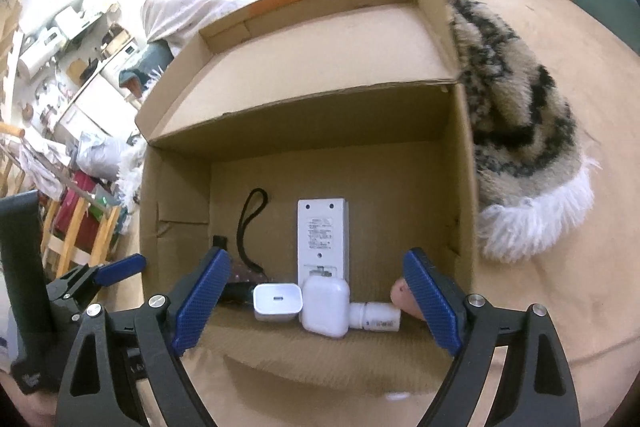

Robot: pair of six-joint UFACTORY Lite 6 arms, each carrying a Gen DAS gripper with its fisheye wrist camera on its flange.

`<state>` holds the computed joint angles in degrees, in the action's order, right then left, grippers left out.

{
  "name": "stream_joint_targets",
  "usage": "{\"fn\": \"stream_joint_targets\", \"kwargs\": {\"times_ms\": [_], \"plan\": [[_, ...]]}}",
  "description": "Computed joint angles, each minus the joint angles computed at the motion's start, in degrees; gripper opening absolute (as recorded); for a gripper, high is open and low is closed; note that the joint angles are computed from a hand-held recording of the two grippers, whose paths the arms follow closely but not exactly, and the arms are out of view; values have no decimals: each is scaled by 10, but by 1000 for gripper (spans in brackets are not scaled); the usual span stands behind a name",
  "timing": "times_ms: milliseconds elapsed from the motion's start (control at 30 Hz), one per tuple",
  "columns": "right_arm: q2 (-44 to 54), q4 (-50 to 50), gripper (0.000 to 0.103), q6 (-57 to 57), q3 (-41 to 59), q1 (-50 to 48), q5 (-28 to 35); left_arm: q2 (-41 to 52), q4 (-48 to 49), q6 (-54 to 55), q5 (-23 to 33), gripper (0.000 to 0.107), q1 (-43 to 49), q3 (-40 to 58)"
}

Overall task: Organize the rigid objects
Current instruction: 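Withdraw both open grippers from the box toward the remaining items, then grasp the pink perfume bottle with the left gripper while the right grasps the white pill bottle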

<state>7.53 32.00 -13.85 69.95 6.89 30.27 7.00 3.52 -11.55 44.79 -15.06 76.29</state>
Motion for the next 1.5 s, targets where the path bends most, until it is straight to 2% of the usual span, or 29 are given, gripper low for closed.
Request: {"fn": "stream_joint_targets", "kwargs": {"times_ms": [400,700,867,1067,1200,1233,1267,1333,1400,1500], "plan": [[-145,-4,94,10,-145,-6,20,-146,-25,17,38,93,21,-114],[-195,-20,94,33,-232,1,38,-225,-43,41,23,93,61,-224],[-167,2,94,20,-247,-42,53,-223,-37,34,14,93,74,-246],[-89,68,94,-4,-244,-121,71,-211,-57,39,19,93,82,-235],[-42,1,94,60,-219,-98,51,-200,-75,49,25,93,82,-227],[-23,-23,88,80,-204,-83,44,-196,-78,48,26,93,79,-225],[-7,-36,75,88,-190,-72,43,-192,-80,47,27,93,76,-223],[28,-50,63,95,-160,-52,40,-188,-84,49,27,93,71,-223],[57,-50,61,97,-137,-37,31,-186,-79,46,25,93,63,-223],[98,-90,50,131,-110,-10,18,-184,-69,42,22,93,56,-228]]}}
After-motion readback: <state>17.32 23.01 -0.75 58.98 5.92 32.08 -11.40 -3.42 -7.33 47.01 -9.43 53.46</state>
